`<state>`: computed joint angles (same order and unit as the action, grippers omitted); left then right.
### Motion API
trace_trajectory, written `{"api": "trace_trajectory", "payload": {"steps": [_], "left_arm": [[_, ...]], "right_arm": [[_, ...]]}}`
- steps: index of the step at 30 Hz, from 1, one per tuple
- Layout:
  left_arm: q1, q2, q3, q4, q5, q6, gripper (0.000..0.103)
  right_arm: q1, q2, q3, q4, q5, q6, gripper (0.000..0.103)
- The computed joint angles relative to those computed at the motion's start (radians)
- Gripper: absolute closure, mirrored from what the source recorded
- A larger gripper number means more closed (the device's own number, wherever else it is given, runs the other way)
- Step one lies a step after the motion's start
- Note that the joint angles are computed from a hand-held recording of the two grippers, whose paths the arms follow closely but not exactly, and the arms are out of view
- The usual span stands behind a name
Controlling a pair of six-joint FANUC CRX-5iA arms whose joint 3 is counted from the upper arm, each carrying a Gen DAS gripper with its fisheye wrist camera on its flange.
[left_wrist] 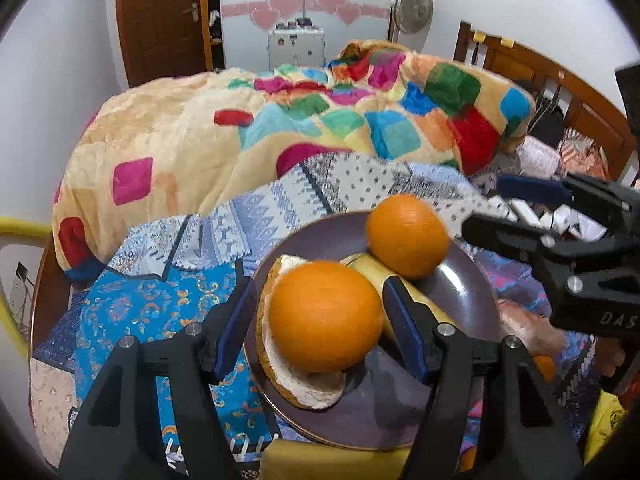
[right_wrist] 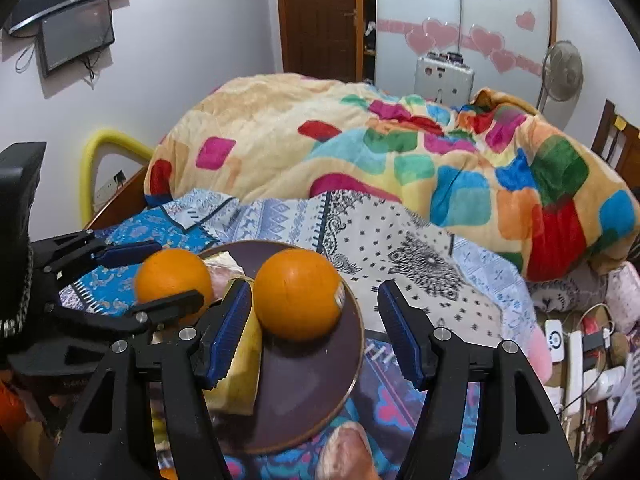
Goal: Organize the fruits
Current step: 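Carry the orange in the left tool onto the plate while the right tool sets its orange there, then open both tools and pull them back from the plate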
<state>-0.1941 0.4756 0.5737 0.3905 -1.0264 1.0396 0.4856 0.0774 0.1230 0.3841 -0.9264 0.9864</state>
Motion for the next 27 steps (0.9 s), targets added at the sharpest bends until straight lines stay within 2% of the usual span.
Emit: {"api": "trace_trajectory", "payload": {"steps": [8,16,27], "left_arm": [[0.009,-0.096,-0.098,0.005,0.034,-0.032,0.035],[0.028,-0.21,-0.246,-0.004,0.05,-0.053,0.026],[0.018,-0.296,-0.387,-0.04,0.047,-0.047,0.023]], "right_arm": [[0.042,-0.103,-0.122,0.102,0.005,-0.086,0.041],[0.091,-0.22,-0.265,0.194,-0.022,-0.176,0.041],[0.125,-0.327,-0.402,0.201,-0.05,-0.24,0.041]]}}
